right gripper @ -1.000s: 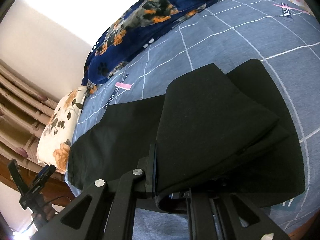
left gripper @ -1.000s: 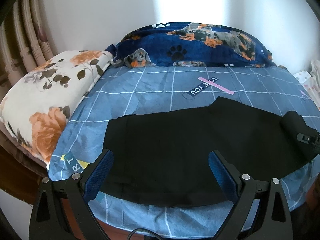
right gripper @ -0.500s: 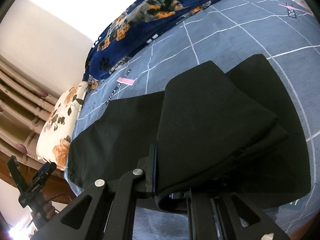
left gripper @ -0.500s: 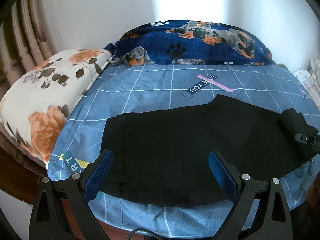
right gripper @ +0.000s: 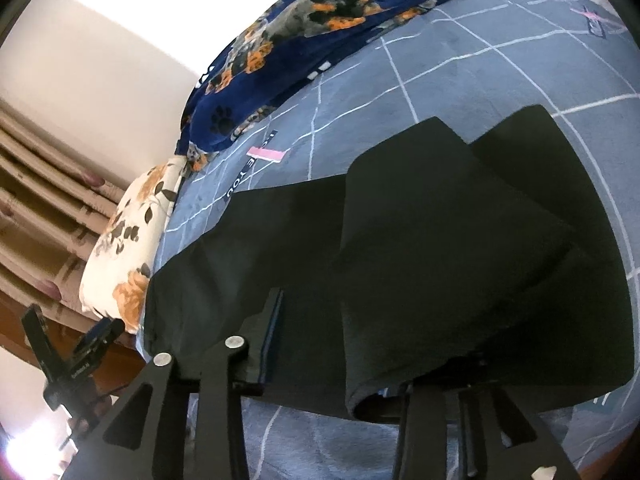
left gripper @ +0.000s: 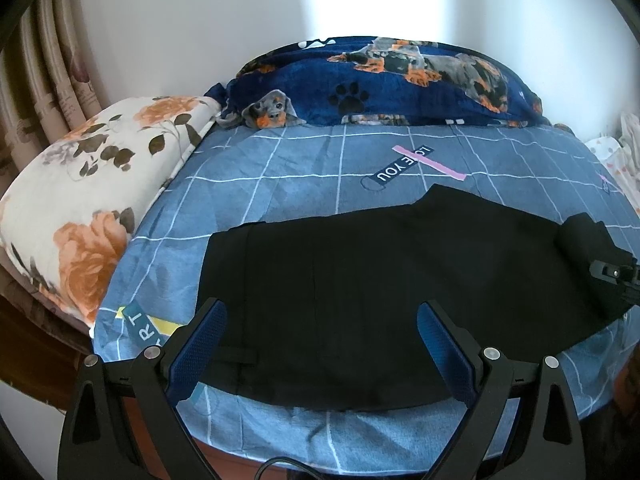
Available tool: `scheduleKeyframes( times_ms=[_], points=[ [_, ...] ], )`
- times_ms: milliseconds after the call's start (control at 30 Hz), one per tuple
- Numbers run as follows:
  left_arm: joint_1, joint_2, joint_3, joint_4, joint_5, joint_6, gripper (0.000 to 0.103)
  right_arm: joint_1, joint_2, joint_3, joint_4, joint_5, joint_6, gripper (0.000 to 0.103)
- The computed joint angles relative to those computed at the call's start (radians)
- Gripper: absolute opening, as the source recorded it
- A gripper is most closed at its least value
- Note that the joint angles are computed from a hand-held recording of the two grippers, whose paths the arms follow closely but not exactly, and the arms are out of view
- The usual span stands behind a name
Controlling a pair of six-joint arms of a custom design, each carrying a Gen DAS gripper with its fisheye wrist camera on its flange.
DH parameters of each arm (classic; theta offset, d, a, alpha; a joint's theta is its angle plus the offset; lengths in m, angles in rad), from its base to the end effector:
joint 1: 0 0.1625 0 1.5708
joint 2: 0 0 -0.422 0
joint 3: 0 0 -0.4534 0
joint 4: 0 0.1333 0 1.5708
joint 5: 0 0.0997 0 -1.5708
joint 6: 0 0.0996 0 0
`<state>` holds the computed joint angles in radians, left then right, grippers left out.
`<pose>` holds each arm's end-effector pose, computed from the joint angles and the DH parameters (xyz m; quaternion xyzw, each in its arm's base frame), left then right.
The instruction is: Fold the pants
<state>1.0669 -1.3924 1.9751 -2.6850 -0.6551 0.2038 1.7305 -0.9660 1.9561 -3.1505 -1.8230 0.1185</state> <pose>-0.0894 -0.6018 0.3265 0.1910 0.8521 -0.2967 0.3865 0.2065 -0.6000 0.1058 -0.0170 -0.9498 0.3021 0.0792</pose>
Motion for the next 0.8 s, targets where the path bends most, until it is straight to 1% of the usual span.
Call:
scheduleKeyframes(
  times_ms=[100, 200, 467, 533, 600, 700, 800],
  points=[
    [0.001, -0.001, 0.005, 0.001, -0.002, -0.003, 0.096, 0.013, 0.009, -0.007, 0.005, -0.017, -0.026, 0.043],
    [0.003, -0.001, 0.009, 0.001, -0.004, 0.000, 0.096, 0.035, 0.024, -0.020, 0.010, -0.060, -0.070, 0.048],
    [0.006, -0.001, 0.004, 0.012, -0.007, -0.001, 0.096, 0.126, 0.104, -0.073, -0.005, -0.269, -0.276, 0.058],
    [0.006, -0.001, 0.004, 0.013, -0.007, -0.002, 0.096, 0.149, 0.130, -0.087, -0.014, -0.331, -0.335, 0.062],
    [0.005, -0.001, 0.005, 0.012, -0.007, -0.002, 0.096, 0.166, 0.152, -0.096, -0.028, -0.376, -0.383, 0.068],
    [0.005, -0.001, 0.007, 0.012, -0.005, -0.004, 0.096, 0.186, 0.180, -0.109, -0.051, -0.431, -0.438, 0.070],
    [0.005, -0.001, 0.004, 0.015, -0.007, -0.006, 0.096, 0.198, 0.197, -0.118, -0.070, -0.467, -0.471, 0.075]
  ],
)
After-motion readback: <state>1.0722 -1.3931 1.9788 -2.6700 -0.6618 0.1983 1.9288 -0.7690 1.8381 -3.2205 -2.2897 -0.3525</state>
